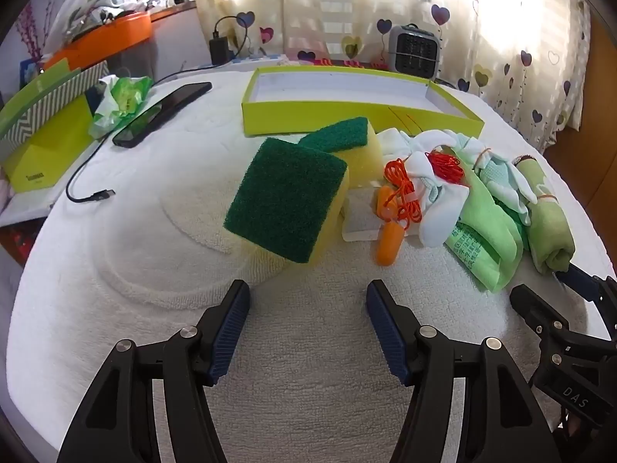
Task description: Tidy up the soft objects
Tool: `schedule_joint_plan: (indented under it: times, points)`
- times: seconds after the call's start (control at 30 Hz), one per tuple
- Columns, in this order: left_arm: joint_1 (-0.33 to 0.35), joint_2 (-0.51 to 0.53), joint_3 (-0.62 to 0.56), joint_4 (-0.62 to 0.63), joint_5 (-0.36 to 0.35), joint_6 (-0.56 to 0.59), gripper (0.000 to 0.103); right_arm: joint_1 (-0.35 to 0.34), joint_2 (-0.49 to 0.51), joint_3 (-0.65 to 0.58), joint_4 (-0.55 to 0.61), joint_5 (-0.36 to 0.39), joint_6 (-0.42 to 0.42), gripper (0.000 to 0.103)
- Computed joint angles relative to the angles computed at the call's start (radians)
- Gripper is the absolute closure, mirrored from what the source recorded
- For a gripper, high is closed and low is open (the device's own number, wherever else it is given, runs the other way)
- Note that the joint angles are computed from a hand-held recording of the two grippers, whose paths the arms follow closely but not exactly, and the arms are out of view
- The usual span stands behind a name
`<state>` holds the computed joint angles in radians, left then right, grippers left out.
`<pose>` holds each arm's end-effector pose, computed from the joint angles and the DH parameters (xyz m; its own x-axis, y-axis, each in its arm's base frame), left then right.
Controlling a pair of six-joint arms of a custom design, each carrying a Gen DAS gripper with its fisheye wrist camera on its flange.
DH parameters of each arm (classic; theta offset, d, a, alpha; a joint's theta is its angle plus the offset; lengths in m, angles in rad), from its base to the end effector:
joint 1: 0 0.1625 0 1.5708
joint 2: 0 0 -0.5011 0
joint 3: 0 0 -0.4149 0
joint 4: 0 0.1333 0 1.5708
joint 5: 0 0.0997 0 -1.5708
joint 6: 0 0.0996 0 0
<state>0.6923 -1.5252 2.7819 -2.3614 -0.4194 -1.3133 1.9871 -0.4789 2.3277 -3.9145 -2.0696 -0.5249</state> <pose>-0.0276 -0.3143 0.1874 -0.6507 -0.4049 -0.6424 0.2293 0.7017 -0.6746 0.2644 -0.3862 -0.0352 -0.5962 -0.5308 0.6023 -0.7565 0.6227 -0.2000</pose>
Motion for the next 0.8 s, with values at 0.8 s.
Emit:
schedule_joint_plan:
  times: [0.8]
  points:
    - [-0.002, 0.003, 0.004, -0.009, 0.004, 0.001, 0.041, -0.002, 0.002, 0.002, -0.009, 0.004, -0.003, 0.024]
